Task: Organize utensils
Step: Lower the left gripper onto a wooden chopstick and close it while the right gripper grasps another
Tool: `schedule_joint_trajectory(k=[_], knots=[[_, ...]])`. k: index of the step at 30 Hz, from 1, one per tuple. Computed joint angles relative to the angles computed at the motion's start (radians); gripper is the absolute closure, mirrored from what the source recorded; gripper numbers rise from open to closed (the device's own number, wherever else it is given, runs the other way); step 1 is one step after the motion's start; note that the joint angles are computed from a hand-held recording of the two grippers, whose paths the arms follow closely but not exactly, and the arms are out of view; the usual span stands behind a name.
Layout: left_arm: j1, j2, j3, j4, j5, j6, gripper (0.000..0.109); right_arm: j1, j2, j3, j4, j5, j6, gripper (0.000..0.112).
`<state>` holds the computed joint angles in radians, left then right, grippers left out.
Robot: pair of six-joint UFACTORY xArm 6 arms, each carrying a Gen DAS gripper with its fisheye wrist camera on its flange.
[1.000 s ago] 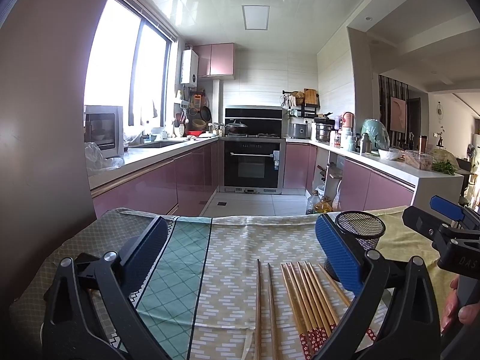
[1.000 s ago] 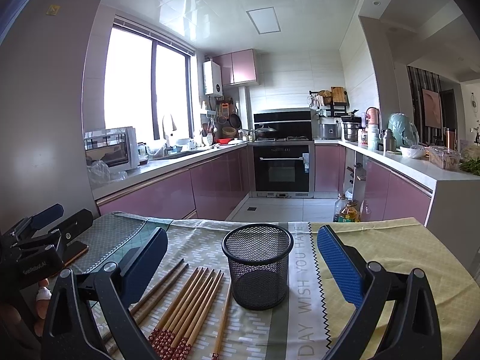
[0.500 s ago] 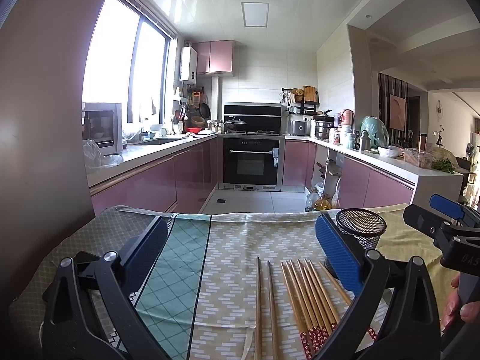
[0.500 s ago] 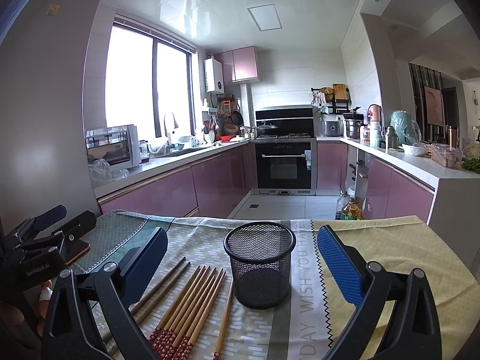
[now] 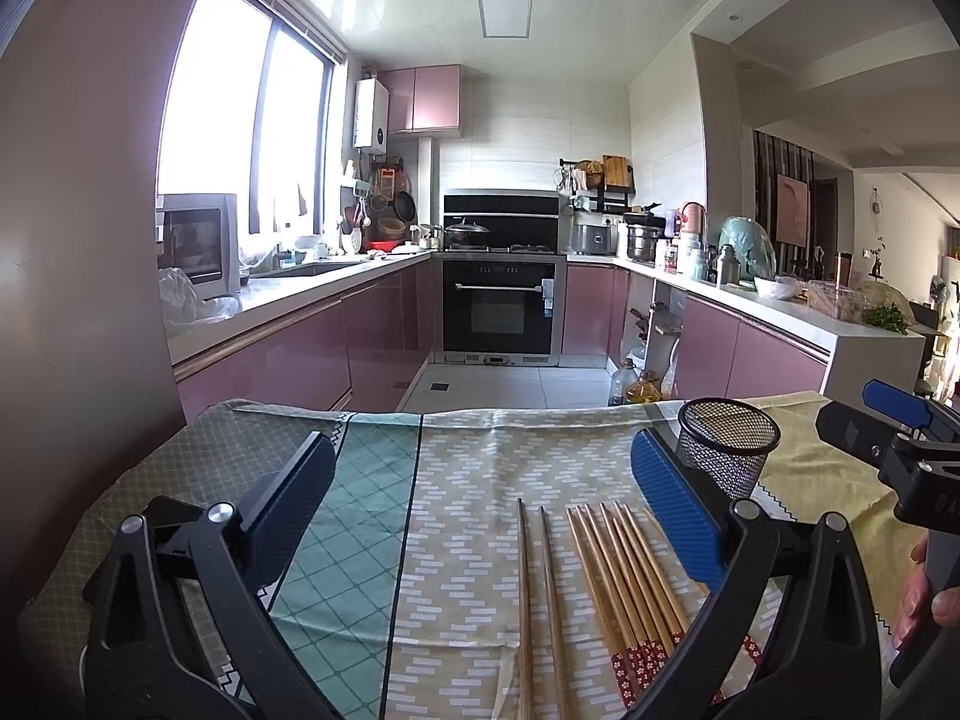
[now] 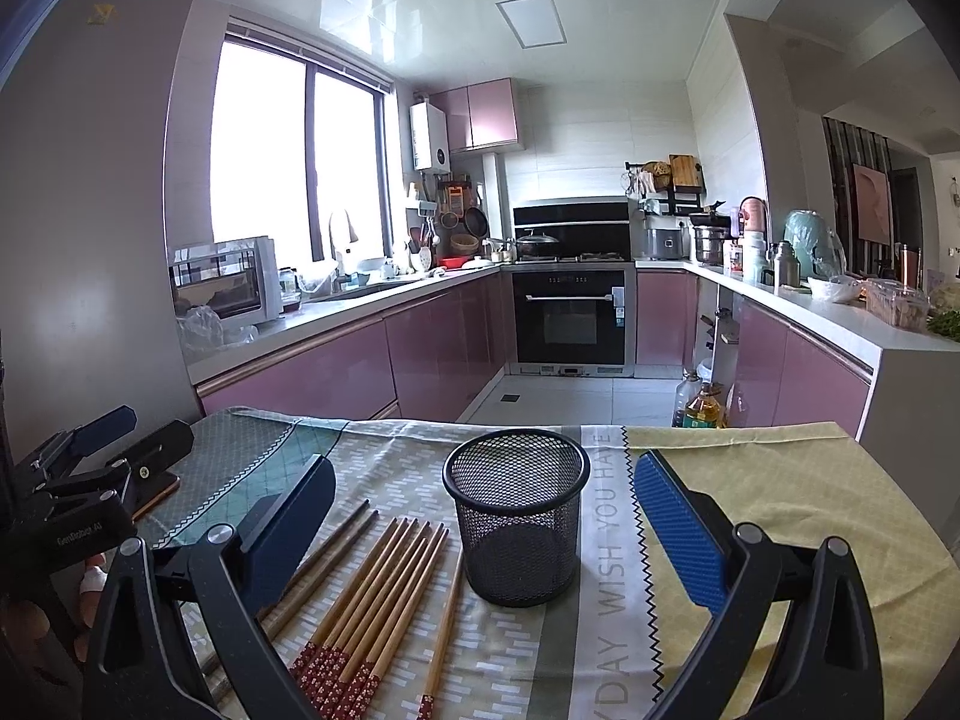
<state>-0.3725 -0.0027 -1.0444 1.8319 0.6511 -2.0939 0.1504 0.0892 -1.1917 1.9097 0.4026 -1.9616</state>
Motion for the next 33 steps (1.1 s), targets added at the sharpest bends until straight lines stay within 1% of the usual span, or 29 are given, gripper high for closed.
schedule_joint_trajectory(k=[2,4,6,8,10,13,14,16,18,20,21,23,24,26,27,28,29,30,33], knots=[[0.023,0.009,-0.008,-0.013,-0.049,0.019,0.011,0.003,0.015,-0.007,-0.068,-0.015,0.058,0.015],[0.055,0.027,-0.024,-0.047,-0.114,0.069,0.011,0.004,0.038,-0.014,-0.202,-0.021,0.171,0.015],[0.074,0.046,-0.032,-0.112,-0.139,0.146,0.011,0.004,0.065,-0.020,-0.339,-0.026,0.291,0.015],[0.102,0.066,-0.039,-0.164,-0.193,0.216,0.011,0.006,0.097,-0.026,-0.494,-0.035,0.418,0.015],[0.128,0.089,-0.045,-0.229,-0.248,0.299,0.011,0.005,0.119,-0.027,-0.617,-0.026,0.515,0.015],[0.149,0.129,-0.058,-0.334,-0.292,0.428,0.015,0.005,0.150,-0.033,-0.764,0.001,0.634,0.022],[0.153,0.147,-0.067,-0.363,-0.304,0.467,0.018,0.007,0.159,-0.036,-0.800,0.008,0.663,0.027],[0.155,0.176,-0.082,-0.435,-0.309,0.556,0.022,0.016,0.175,-0.045,-0.858,0.016,0.710,0.034],[0.161,0.206,-0.099,-0.528,-0.329,0.659,0.031,0.020,0.189,-0.060,-0.916,0.046,0.761,0.045],[0.164,0.229,-0.110,-0.636,-0.344,0.767,0.037,0.022,0.206,-0.076,-0.956,0.069,0.795,0.049],[0.166,0.242,-0.116,-0.688,-0.350,0.821,0.040,0.028,0.217,-0.087,-0.980,0.073,0.816,0.055],[0.168,0.268,-0.131,-0.812,-0.352,0.942,0.044,0.034,0.231,-0.102,-1.026,0.085,0.857,0.063],[0.167,0.278,-0.133,-0.885,-0.353,1.010,0.049,0.035,0.239,-0.112,-1.051,0.092,0.883,0.067],[0.168,0.299,-0.144,-0.996,-0.355,1.118,0.054,0.038,0.248,-0.127,-1.075,0.097,0.910,0.069],[0.169,0.308,-0.148,-1.056,-0.357,1.174,0.056,0.039,0.252,-0.134,-1.087,0.101,0.920,0.072],[0.170,0.315,-0.151,-1.104,-0.361,1.218,0.057,0.039,0.255,-0.140,-1.100,0.103,0.931,0.073],[0.173,0.320,-0.155,-1.124,-0.368,1.237,0.057,0.037,0.259,-0.145,-1.107,0.105,0.936,0.075],[0.174,0.325,-0.161,-1.141,-0.371,1.261,0.060,0.037,0.260,-0.148,-1.112,0.108,0.940,0.076],[0.174,0.355,-0.198,-1.206,-0.362,1.327,0.064,0.036,0.270,-0.163,-1.122,0.114,0.950,0.078]])
